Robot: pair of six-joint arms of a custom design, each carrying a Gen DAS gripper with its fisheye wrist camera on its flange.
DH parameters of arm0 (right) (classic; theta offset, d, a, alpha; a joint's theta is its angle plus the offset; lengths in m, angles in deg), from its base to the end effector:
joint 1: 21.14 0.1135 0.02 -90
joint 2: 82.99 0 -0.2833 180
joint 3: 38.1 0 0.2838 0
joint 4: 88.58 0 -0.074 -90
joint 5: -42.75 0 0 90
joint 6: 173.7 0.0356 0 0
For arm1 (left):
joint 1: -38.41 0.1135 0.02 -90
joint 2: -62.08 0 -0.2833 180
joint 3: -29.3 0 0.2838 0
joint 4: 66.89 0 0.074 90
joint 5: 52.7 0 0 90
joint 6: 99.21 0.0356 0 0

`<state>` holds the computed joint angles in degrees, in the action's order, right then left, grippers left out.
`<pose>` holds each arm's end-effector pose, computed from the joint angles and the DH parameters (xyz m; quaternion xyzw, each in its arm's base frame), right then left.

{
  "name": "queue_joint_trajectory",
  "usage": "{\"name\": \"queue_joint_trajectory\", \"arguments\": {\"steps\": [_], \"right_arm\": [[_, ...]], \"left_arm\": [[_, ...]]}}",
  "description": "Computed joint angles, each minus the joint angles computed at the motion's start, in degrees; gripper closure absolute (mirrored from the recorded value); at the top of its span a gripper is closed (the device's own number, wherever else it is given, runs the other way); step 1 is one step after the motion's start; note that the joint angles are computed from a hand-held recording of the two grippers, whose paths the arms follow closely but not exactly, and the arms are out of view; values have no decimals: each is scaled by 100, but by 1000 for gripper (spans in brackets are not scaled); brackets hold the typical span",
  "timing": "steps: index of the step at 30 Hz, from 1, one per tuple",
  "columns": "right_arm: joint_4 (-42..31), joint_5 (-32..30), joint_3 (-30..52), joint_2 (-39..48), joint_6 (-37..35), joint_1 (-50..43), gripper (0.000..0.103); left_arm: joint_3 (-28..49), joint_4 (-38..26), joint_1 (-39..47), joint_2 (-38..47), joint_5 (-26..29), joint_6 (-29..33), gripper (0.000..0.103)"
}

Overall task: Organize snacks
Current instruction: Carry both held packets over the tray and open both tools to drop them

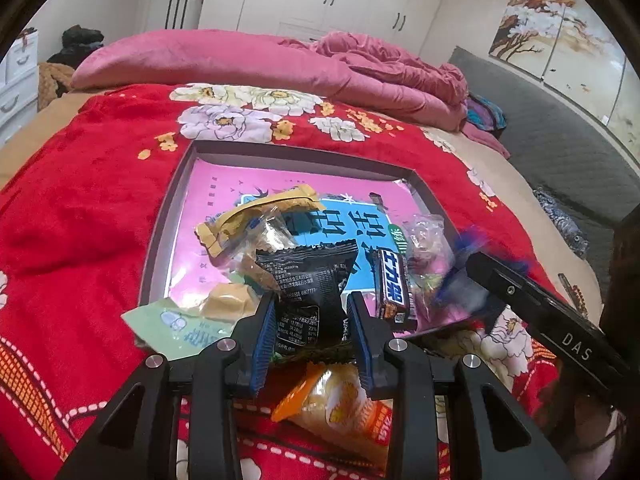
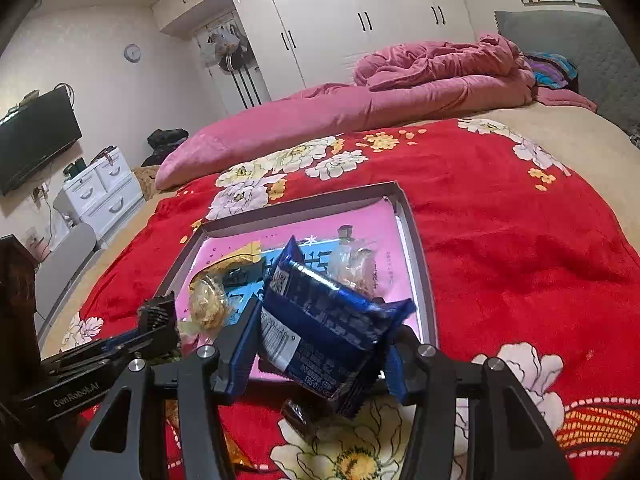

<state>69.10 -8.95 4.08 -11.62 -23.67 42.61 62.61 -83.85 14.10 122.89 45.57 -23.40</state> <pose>0.1262 0.2061 0.1638 0.0791 0.8949 0.1287 0.4199 0.1907 -0.0917 0.1533 0.1089 0.9136 -0.1900 0.3425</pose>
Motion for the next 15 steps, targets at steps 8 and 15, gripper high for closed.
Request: {"name": "queue_joint_trajectory", "arguments": {"steps": [8,15], "right_arm": [[308,-469,221,607,-350,-328,49],[209,-579,236,735,-314,-363,49]], "left_arm": [[219,327,-15,720,-41,25,67],[298,400,0,961,6,-23,66]]}}
